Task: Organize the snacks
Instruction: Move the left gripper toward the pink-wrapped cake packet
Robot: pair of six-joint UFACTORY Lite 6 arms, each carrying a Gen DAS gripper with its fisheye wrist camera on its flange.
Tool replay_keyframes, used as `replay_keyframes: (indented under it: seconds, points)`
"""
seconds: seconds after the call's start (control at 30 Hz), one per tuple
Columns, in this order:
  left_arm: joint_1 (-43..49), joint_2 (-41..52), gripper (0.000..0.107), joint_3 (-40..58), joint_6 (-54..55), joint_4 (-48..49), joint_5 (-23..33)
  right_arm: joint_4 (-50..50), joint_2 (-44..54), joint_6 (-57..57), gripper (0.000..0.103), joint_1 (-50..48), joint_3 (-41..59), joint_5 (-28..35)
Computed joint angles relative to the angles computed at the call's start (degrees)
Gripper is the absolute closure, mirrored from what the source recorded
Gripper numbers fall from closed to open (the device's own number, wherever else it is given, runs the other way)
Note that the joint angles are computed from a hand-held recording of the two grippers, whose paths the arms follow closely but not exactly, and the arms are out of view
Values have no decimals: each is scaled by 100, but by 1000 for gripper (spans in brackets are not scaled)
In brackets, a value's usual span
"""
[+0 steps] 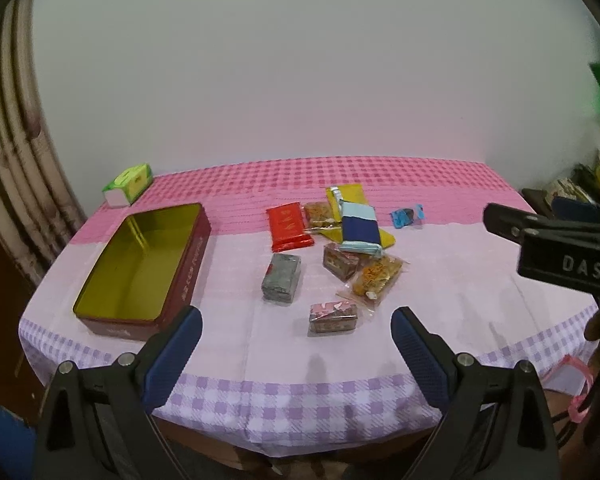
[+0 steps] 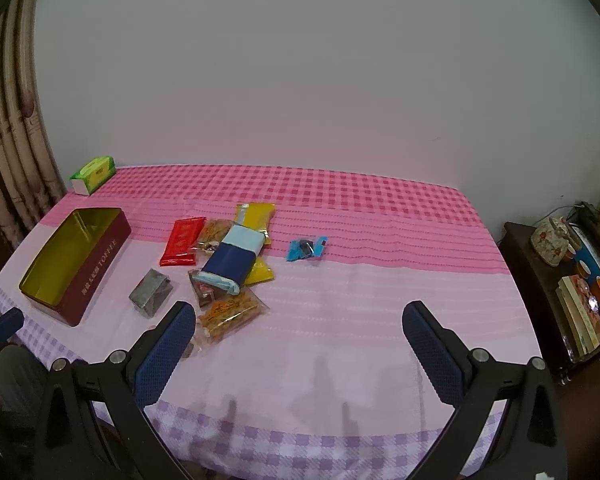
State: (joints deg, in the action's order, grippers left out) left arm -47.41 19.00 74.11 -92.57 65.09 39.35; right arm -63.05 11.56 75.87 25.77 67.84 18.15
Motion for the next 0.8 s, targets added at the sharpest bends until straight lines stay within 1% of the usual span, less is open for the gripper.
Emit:
replay_keyframes:
  seconds: [0.03,0.13,0.23,0.37,0.57,0.8]
  points:
    - [55,-51,10,-69,-50,-52,-92,115,-21,-151,0,-50,1,-34]
    - [168,-181,10,-264,-133,-147,-341,83,-68,-116,0,-31,-35,-29]
    - [134,-222,10,-344,-247,-44,-315,122,-93,-156,0,-33,-58,-54]
    - [137,-382,10,-548,-531,276,-591,173,-111,-219,0,-54,-67,-77]
    - [94,-229,10,-434,-452,365,-655,306,-58,-356,0,-78,-15,-86]
    - [199,-162,10,-545,-622,492,-964,309,35,-384,0,-69,2,-84]
